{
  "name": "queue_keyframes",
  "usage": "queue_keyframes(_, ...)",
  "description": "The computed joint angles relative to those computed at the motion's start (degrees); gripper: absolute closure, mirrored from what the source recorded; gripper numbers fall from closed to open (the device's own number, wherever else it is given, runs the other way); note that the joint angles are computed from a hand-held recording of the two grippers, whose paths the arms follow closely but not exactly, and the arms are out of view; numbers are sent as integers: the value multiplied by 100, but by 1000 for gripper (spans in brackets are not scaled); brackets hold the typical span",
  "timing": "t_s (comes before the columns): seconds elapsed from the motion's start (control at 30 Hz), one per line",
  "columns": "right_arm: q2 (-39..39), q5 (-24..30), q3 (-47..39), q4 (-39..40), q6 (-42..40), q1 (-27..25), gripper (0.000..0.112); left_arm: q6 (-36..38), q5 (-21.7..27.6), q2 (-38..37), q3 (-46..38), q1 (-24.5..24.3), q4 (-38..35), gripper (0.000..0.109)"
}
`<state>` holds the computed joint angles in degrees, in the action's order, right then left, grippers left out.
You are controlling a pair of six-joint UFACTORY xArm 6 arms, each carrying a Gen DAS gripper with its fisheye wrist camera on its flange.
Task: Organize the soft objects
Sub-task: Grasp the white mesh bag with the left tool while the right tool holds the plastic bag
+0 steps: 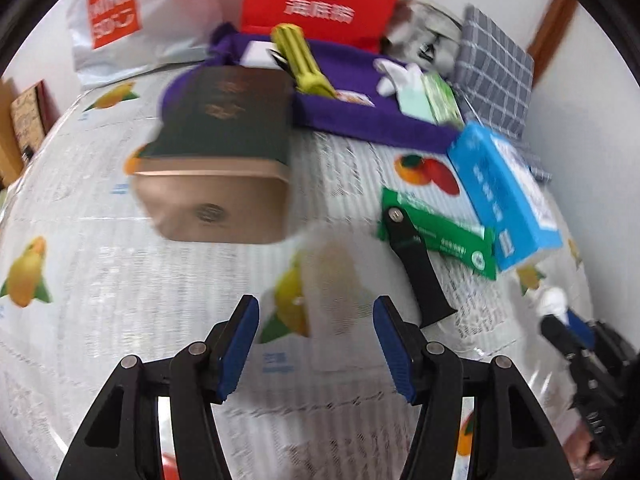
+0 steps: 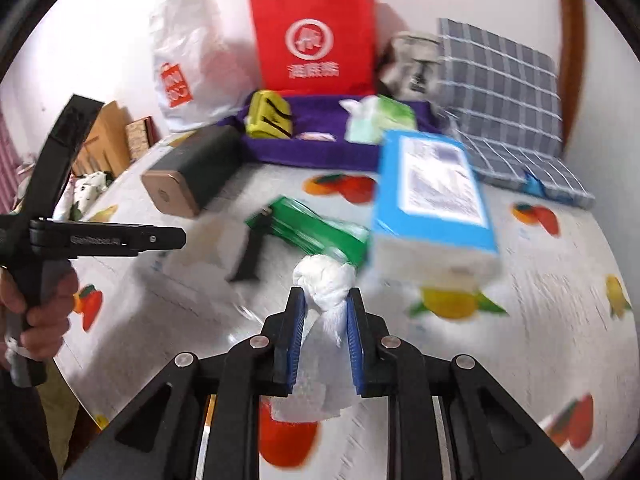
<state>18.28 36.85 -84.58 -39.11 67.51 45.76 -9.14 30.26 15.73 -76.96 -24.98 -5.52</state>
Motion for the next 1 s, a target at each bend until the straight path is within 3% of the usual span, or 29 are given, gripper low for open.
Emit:
queue_keyframes(0.1, -260, -82, 456, -133, 299, -39, 92, -838, -384, 25, 158, -130, 984, 51)
queue_keyframes(0.17, -363, -83, 659, -266, 468, -34, 91, -1048, -524, 56, 202, -183, 1253, 41)
queue_keyframes(0.27, -468, -104, 885, -429, 728, -24, 91, -1256, -237, 173, -4, -296, 1911, 35)
queue_keyframes(0.4, -571, -308, 1115, -569, 932, -39, 91, -1663, -381, 144, 77, -297, 2302, 34)
queue_keyframes(0.5, -612, -410, 1221, -637, 1079, -64, 91, -1724, -599, 105, 189, -329, 2559, 53)
queue_keyframes(0.57, -602, -454, 1251, -611, 1124, -86, 91, -1705, -565, 77, 188, -384, 2595, 78)
queue_keyframes(0.67, -541, -410, 1244, -518, 1139, -92, 91, -1665, -518, 88, 150, -470, 2639, 94)
queue_keyframes(0.77, -555, -455, 1299, -662, 1358, -91, 90, -1760, -462, 55, 161, -514, 2657, 98)
queue_keyframes(1.0, -565, -488, 1337, -723, 1519, -99, 90, -1077, -697, -367, 667, -374, 1187, 99)
